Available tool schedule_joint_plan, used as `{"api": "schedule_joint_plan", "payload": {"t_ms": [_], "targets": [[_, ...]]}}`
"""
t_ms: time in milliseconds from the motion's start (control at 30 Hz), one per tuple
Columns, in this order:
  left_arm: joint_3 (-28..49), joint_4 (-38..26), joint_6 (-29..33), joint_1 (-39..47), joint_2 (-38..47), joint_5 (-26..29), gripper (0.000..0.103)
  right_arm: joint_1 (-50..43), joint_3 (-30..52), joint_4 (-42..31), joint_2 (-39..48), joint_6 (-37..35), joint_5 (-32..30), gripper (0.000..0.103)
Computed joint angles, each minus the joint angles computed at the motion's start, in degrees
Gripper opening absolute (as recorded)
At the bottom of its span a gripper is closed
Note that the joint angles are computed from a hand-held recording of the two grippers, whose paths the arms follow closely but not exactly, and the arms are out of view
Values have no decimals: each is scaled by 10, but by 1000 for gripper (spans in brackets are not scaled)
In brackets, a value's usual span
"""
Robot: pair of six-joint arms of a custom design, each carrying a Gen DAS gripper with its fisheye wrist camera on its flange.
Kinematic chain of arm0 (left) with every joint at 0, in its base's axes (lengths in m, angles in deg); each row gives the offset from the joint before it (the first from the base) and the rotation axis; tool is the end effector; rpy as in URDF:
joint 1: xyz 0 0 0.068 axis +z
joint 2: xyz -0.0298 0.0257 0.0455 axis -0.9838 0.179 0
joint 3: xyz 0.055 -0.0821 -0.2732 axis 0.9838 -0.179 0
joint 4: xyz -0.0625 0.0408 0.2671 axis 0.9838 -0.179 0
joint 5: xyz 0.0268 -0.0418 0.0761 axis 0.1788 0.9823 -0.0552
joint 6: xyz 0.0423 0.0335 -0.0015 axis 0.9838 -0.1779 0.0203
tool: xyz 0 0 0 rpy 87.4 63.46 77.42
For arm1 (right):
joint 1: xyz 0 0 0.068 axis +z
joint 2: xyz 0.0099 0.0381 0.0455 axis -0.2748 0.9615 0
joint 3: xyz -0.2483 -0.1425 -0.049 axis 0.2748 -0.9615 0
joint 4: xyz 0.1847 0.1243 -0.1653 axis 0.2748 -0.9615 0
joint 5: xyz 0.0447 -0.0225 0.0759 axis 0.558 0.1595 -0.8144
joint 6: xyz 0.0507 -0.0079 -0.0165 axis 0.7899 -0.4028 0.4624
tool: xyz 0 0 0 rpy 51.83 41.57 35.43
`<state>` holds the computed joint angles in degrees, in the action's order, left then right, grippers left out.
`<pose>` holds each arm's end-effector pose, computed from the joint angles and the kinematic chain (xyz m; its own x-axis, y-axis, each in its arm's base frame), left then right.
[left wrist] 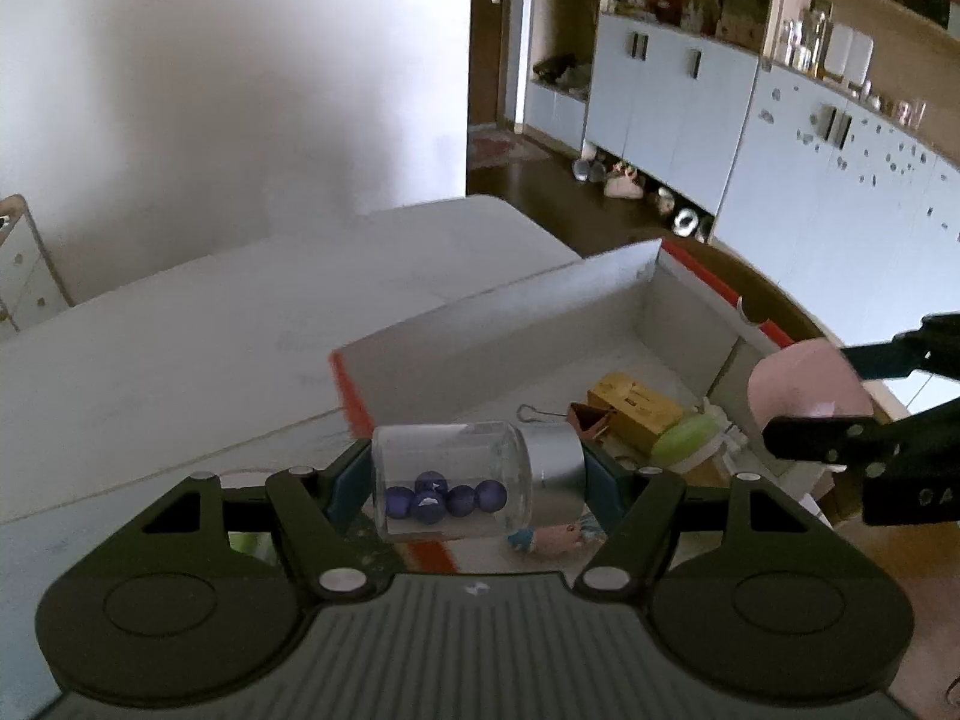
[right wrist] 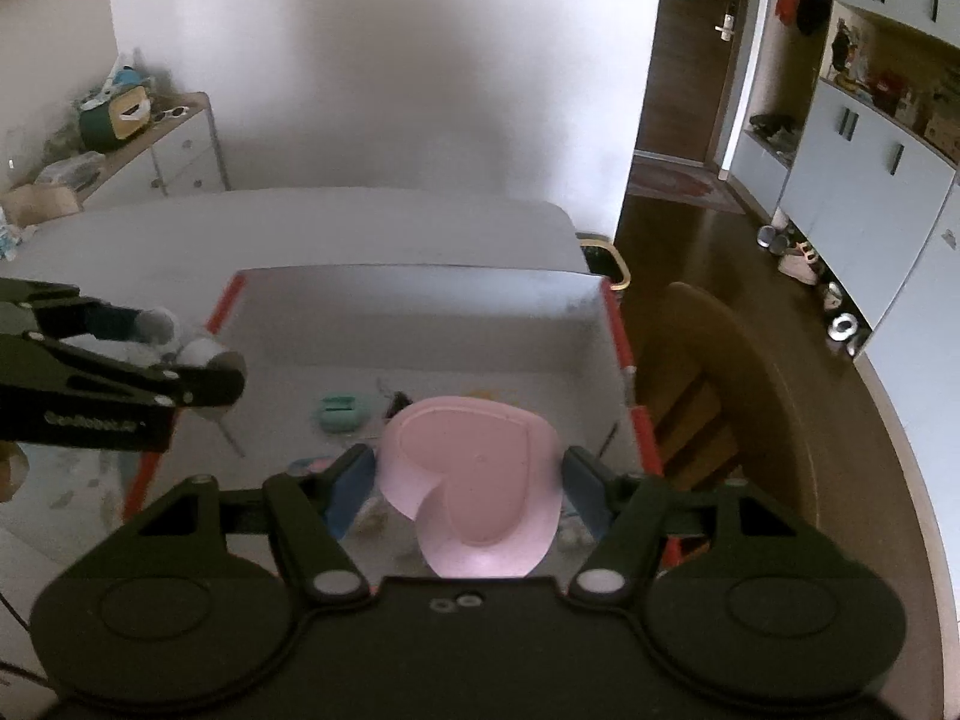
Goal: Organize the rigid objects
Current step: 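Lift and carry the tube and heart dish with both tools over the red box, then lower into the box and open left tool while right tool releases the heart dish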
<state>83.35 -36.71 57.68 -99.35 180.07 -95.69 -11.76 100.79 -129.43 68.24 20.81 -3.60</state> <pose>0.4047 -0.1400 0.2471 -0.6953 0.1998 -0.6904 0.2251 0.9728 0.0549 0.1894 -0.0059 0.2370 -0.5519 0.4859 -0.6777 0.7096 0.7006 -0.0756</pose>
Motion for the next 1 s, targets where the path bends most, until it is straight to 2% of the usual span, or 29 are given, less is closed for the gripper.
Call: {"api": "schedule_joint_plan", "payload": {"t_ms": [267, 467, 733, 1000], "targets": [[122, -51, -1, -26, 119, -48, 72, -91, -44, 75, -5, -107, -59, 68], [214, -100, -4, -38, 194, -76, 72, -157, -49, 128, 26, -181, -99, 68], [315, -167, -5, -40, 270, -90, 72, -220, -38, 188, 87, -240, -150, 68], [387, -231, -16, -34, 317, -85, 72, -227, -42, 203, 118, -269, -181, 68]]}}
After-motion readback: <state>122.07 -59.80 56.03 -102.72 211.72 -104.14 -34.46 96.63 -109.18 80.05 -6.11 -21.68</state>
